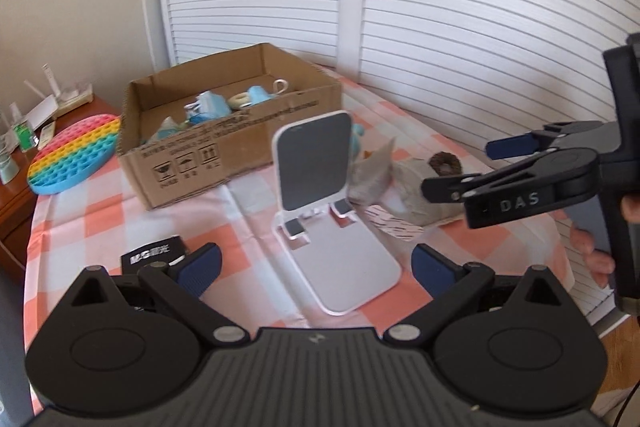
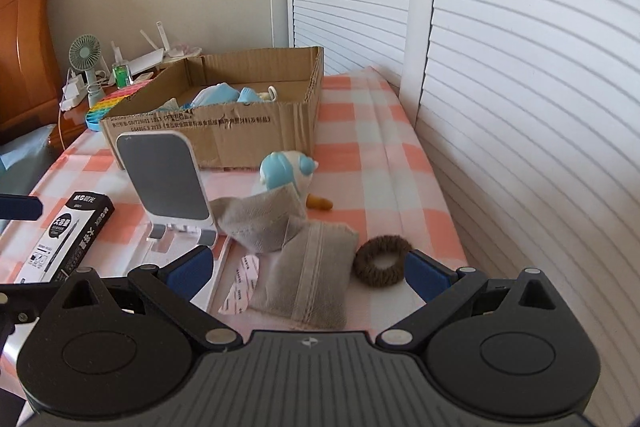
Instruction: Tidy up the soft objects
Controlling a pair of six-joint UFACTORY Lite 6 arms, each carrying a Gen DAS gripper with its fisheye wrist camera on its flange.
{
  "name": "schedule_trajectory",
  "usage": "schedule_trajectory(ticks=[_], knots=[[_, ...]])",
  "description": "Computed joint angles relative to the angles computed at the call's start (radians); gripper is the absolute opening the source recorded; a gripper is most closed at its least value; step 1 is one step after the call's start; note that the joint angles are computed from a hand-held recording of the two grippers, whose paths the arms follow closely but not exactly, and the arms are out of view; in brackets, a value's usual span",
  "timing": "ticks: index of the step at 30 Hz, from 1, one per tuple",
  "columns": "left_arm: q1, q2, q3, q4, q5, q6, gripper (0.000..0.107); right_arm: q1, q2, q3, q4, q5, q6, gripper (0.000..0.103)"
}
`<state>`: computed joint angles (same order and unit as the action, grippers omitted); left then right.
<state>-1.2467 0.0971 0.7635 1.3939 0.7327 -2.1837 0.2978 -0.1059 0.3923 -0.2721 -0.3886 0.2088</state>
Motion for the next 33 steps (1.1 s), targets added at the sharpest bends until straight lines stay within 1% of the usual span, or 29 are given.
schedule_trajectory(ticks=[3, 7, 10, 17, 20, 22, 23, 25, 27, 30, 33], knots=[[-0.008, 0.028, 0.023, 0.004, -0.001, 0.014, 0.101, -0.017, 0.028, 0.003, -0.048, -0.017, 0.037, 0.100], [-0.010, 0.068, 0.048, 0.009, 0.000, 0.029, 0.102, -0.051, 0.091, 0.022, -0.159, -0.049, 0.134, 0.091], [0.003, 0.095, 0.067, 0.008, -0.017, 0.047, 0.102, -0.055, 0.140, 0.042, -0.175, -0.061, 0.140, 0.086], [0.038, 0.132, 0.094, 0.033, -0.068, 0.059, 0.102, -0.067, 0.247, 0.115, -0.233, -0.084, 0.190, 0.083], [0.046, 0.147, 0.106, 0.039, -0.078, 0.071, 0.102, -0.062, 0.282, 0.143, -0.223, -0.084, 0.178, 0.078], [0.051, 0.153, 0.111, 0.045, -0.085, 0.076, 0.102, -0.058, 0.299, 0.156, -0.212, -0.080, 0.168, 0.070], [0.053, 0.156, 0.112, 0.049, -0.089, 0.076, 0.102, -0.056, 0.308, 0.161, -0.204, -0.079, 0.162, 0.068], [0.056, 0.163, 0.120, 0.046, -0.094, 0.087, 0.102, -0.045, 0.310, 0.154, -0.150, -0.086, 0.107, 0.057], [0.057, 0.170, 0.128, 0.046, -0.097, 0.098, 0.102, -0.040, 0.300, 0.142, -0.124, -0.090, 0.069, 0.053], [0.054, 0.183, 0.143, 0.048, -0.098, 0.115, 0.102, -0.050, 0.279, 0.120, -0.151, -0.096, 0.080, 0.050], [0.049, 0.193, 0.154, 0.058, -0.095, 0.129, 0.102, -0.061, 0.251, 0.101, -0.180, -0.087, 0.100, 0.049]])
